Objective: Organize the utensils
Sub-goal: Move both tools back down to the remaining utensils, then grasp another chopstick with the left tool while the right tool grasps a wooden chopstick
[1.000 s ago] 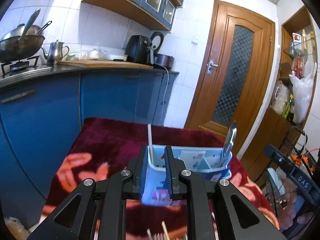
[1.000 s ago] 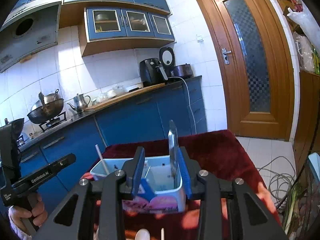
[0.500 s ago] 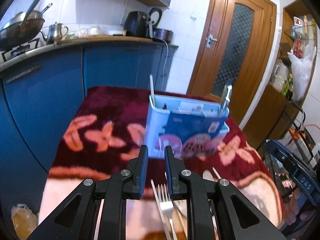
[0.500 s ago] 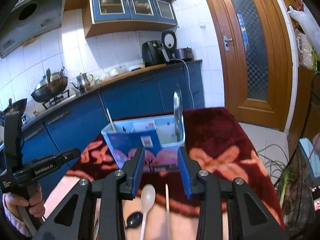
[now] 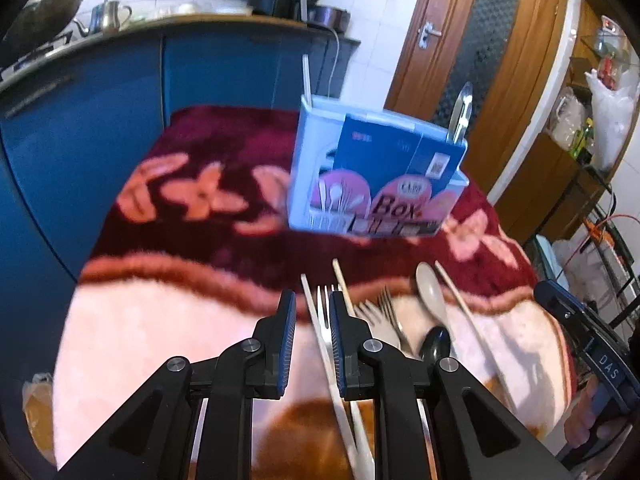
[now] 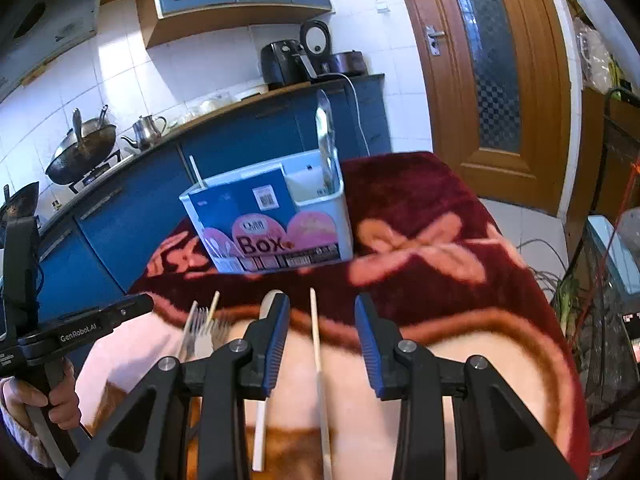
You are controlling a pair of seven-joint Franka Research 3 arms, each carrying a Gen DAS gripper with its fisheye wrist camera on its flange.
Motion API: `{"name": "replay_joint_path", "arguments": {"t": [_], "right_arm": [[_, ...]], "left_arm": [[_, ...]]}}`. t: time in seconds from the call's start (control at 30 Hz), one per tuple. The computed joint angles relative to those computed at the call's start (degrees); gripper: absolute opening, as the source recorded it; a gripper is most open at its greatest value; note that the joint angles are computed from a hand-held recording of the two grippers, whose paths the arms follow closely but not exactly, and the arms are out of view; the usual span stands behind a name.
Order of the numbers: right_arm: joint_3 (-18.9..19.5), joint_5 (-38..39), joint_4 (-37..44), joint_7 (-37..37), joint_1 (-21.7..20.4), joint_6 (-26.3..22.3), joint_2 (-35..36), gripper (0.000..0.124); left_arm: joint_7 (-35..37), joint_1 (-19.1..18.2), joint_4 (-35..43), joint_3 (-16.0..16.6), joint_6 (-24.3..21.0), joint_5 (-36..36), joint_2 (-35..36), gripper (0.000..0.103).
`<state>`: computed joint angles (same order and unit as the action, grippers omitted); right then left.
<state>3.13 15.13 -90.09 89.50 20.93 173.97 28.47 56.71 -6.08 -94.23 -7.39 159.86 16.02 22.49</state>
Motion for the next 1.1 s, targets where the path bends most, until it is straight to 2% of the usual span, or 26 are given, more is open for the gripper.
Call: {"name": "replay_joint_path", "arguments": {"t": [0.23,0.57,0.83,1.1], "right_arm": [[1.2,1.4,-1.7,-0.5,-1.3,-1.3,-0.5,0.037],[2.6,3.8,-2.1,-1.9,-3.1,-2.7,0.0,0.038],[2.5,4.5,-2.1,-2.3,-3.3,-3.5,0.2,0.038],[2.5,4.6,-1.5,-2.3,-3.3,-4.6,0.6,0.038]], "left_arm": [[1.8,-0.1,1.6,-0.8,-3.1,-1.1,1.8,0.017],[3.7,-0.2,7.8,-1.1,-8.6,-2.5,6.1,0.017],[5.0,0.1,10.9,-1.2,-10.3,-4.1,8.4,0.017],[9.5,2.4,13.1,-3.4,-12.4,-9.1,9.8,0.009]]}}
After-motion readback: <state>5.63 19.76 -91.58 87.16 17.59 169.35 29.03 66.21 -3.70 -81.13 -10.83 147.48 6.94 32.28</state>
